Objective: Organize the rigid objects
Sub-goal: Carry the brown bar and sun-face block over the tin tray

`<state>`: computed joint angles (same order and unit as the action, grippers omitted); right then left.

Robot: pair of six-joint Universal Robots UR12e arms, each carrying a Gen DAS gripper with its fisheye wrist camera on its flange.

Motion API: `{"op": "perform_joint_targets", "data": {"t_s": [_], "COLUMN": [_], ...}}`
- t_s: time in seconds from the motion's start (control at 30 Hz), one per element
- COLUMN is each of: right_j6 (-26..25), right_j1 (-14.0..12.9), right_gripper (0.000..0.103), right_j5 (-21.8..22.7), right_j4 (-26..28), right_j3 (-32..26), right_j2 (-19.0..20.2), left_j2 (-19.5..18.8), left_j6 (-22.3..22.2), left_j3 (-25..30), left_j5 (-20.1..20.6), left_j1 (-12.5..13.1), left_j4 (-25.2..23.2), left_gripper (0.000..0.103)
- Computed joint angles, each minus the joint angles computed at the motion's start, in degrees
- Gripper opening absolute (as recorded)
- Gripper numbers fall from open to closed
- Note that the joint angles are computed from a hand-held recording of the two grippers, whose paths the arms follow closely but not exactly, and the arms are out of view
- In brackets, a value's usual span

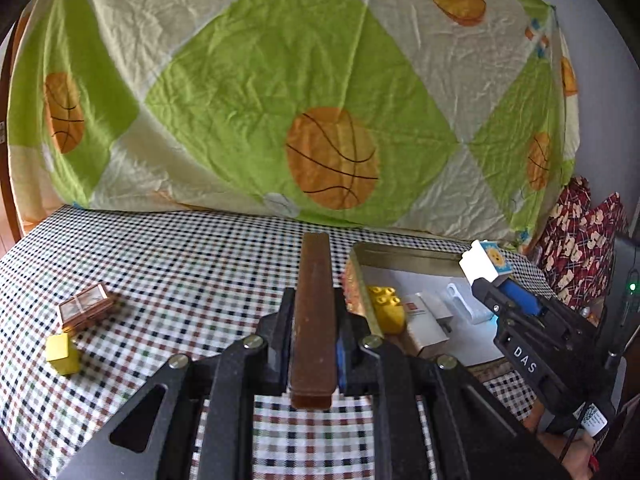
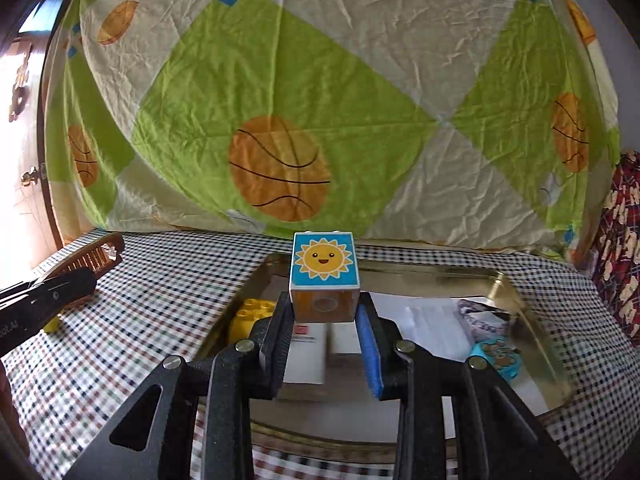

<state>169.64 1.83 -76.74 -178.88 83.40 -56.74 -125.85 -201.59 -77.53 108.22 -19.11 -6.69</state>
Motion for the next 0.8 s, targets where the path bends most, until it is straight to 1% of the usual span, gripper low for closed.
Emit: {"op": "perform_joint_targets", "data": {"t_s": [0.1,0.2,0.3,0.43,0.53,0.6,0.7,0.8], "right_j6": [0.9,2.5,3.4,3.2,3.5,3.0,3.1,2.2], "right_j1": [-1.5,-2.7,-3.7,-4.3,-4.7,-4.6,-4.5,-4.2], "right_gripper": [0.034,0.034,0.034,0.034,0.034,0.034,0.034,0.034], "right_j5": [-2.1,-2.7,-3.0,-3.3,-2.4,-2.8,-2.6,-3.1], "right_j4": [-0.1,-0.5,-0.9,0.0,0.7,0.9,2.5,4.3], "right_j3": [-0.9,-1.1,-1.3,-2.1,-2.7,-3.0,-3.4,-3.7], "right_j2": [0.6,0.8,0.8,1.2,1.6,1.7,1.9,2.0], "left_j2": [-2.3,-4.7,-6.8,-9.5,-11.3,-12.3,-13.3,-13.7], "left_j6": [1.2,2.4,3.9,5.5,5.9,6.2,7.8,8.3], "left_j3": [3.7,7.7,11.1,15.7,18.9,20.6,22.2,22.7], "left_j5": [-0.9,-2.0,-2.1,-2.2,-2.4,-2.6,-1.8,-1.6], "left_j1": [-0.8,-1.4,-2.3,-3.2,-3.7,-3.9,-4.3,-4.5], "left_j4": [-1.3,-2.8,-4.2,-6.8,-8.9,-10.2,-11.0,-11.6], "left_gripper": [0.014,0.014,0.014,0.014,0.014,0.014,0.014,0.014]}}
